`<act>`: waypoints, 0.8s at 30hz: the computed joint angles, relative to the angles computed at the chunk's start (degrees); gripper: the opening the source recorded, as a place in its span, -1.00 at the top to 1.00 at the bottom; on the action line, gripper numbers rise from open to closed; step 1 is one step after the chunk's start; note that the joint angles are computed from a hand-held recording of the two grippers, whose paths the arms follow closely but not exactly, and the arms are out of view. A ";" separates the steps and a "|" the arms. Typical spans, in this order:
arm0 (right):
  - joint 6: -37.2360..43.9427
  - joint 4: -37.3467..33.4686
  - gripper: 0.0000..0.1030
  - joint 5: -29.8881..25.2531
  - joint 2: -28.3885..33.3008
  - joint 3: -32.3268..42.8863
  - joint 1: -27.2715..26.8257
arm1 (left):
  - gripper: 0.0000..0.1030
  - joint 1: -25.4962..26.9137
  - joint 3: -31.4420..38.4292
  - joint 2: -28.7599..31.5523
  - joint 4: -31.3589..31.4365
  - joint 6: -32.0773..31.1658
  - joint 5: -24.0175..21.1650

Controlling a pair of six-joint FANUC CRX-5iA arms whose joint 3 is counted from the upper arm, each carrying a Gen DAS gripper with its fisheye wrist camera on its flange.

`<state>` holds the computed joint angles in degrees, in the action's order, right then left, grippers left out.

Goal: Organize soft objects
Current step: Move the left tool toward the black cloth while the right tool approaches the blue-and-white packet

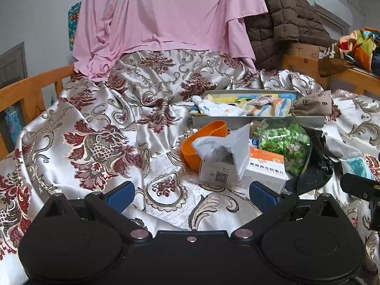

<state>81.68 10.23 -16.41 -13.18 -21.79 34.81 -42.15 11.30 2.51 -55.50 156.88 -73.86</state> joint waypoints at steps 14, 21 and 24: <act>-0.39 1.59 -1.00 -3.29 1.28 0.97 0.23 | -0.98 1.13 -0.68 0.21 1.37 -2.89 2.72; -6.72 7.66 -1.00 -3.62 1.67 0.05 -0.25 | -0.98 0.72 -0.87 0.25 -0.13 -5.53 5.53; -7.67 9.06 -1.00 -3.87 1.57 -0.19 -0.28 | -0.98 1.09 -0.77 0.28 0.16 -7.07 7.27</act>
<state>74.01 19.29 -20.28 -11.61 -21.97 34.53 -41.06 10.53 2.79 -55.34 149.81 -66.59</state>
